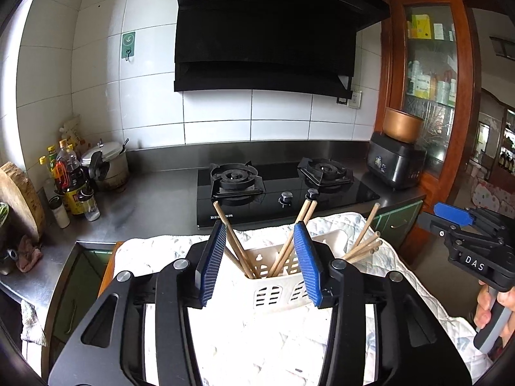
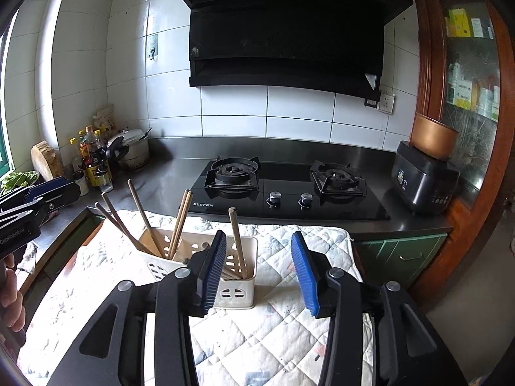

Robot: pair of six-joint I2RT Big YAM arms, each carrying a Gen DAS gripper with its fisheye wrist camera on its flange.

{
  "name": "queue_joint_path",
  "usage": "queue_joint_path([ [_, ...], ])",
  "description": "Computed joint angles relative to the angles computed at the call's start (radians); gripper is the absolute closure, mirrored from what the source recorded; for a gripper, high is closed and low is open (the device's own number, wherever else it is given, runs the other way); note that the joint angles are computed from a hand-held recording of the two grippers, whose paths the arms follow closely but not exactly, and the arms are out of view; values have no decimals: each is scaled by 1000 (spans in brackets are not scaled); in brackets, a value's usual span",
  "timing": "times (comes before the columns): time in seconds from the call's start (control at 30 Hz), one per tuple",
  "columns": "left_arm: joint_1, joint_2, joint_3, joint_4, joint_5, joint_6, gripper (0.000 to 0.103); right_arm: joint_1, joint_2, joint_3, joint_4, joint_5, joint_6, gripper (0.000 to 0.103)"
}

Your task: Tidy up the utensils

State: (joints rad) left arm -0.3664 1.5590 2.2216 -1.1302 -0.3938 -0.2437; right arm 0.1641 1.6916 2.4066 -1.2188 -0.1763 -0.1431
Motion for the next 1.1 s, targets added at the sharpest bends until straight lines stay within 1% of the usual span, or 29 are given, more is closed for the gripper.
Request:
queue_joint_path([
  [0.03,-6,-19,-23,1,-12,-6,45,2,-24,-33,13,7,-3,53],
  [0.07,-14,-42,-54,11,-31,-12,39,5,-51,-70,28,19,-11,51],
  [0.13,-28,-87,-115,32,-57,-17,37,12,-102,-140,62,41,-21,46],
  [0.2,-39,-123,-161,34,-63,-28,35,13,-145,-201,80,34,-20,43],
  [0.3,-51,-179,-239,47,-67,-50,29,21,-216,-307,123,36,-16,40],
  [0.37,-64,-211,-286,54,-80,-55,24,28,-261,-376,155,43,-20,35],
  [0.47,-79,-249,-344,55,-93,-63,21,43,-323,-472,196,63,-26,27],
  [0.6,-101,-299,-419,61,-133,-84,19,55,-391,-577,236,72,-28,24],
  [0.67,-109,-323,-452,62,-147,-102,18,57,-417,-619,252,71,-24,20],
  [0.73,-118,-343,-478,55,-163,-118,17,63,-441,-654,255,75,-19,19],
  [0.87,-150,-374,-521,36,-218,-137,12,69,-488,-721,255,71,3,14],
  [0.97,-165,-396,-556,23,-227,-149,12,82,-523,-774,265,75,17,14],
  [1.1,-184,-429,-611,-1,-227,-202,10,89,-566,-839,283,86,39,13],
])
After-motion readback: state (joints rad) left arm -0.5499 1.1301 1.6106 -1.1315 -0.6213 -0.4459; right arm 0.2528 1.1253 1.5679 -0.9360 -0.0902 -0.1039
